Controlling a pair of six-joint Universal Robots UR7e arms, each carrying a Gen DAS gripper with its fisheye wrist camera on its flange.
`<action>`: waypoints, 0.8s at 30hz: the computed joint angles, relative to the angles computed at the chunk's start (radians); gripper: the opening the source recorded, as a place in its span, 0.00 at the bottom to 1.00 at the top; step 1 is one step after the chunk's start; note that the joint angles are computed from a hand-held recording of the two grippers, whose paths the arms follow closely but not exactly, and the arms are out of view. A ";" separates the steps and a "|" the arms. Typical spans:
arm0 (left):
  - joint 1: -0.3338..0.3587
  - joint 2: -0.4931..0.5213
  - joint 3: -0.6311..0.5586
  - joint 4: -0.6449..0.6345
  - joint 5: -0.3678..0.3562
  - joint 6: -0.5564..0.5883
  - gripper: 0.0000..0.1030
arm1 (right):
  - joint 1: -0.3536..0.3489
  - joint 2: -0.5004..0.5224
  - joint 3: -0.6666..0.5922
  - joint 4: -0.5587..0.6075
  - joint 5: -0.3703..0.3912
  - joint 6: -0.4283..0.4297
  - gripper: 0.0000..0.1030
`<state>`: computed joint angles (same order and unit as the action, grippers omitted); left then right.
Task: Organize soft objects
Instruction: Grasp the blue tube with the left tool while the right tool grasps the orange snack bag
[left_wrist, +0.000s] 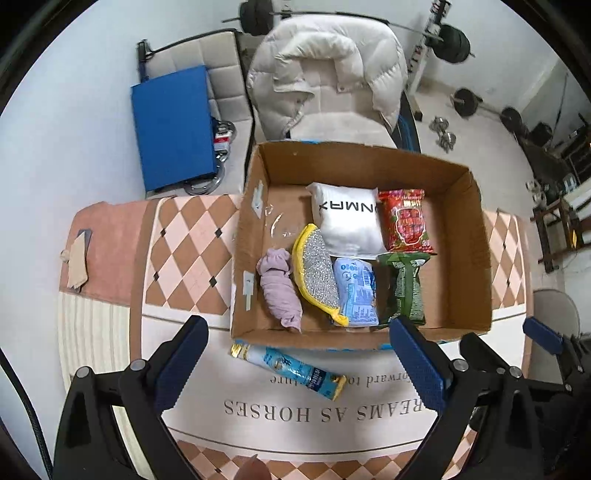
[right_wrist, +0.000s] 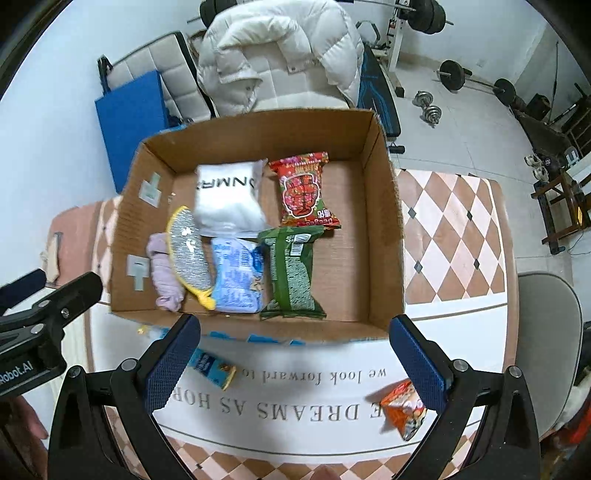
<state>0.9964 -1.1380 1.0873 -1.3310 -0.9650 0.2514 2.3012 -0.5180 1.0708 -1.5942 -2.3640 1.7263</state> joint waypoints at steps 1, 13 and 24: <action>0.002 -0.007 -0.001 0.005 -0.002 -0.021 0.98 | 0.013 0.000 -0.006 0.013 -0.011 0.022 1.00; 0.176 -0.060 0.212 0.111 0.033 -0.324 0.82 | 0.125 -0.128 0.404 -0.178 0.084 0.494 1.00; 0.203 -0.048 0.426 -0.061 0.186 -0.354 0.82 | 0.115 -0.228 0.761 -0.489 0.236 0.650 1.00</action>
<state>1.1990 -1.1858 1.5132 -1.3916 -0.7794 -0.1028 2.4159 -0.7464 1.8315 -2.0827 -2.1281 2.3762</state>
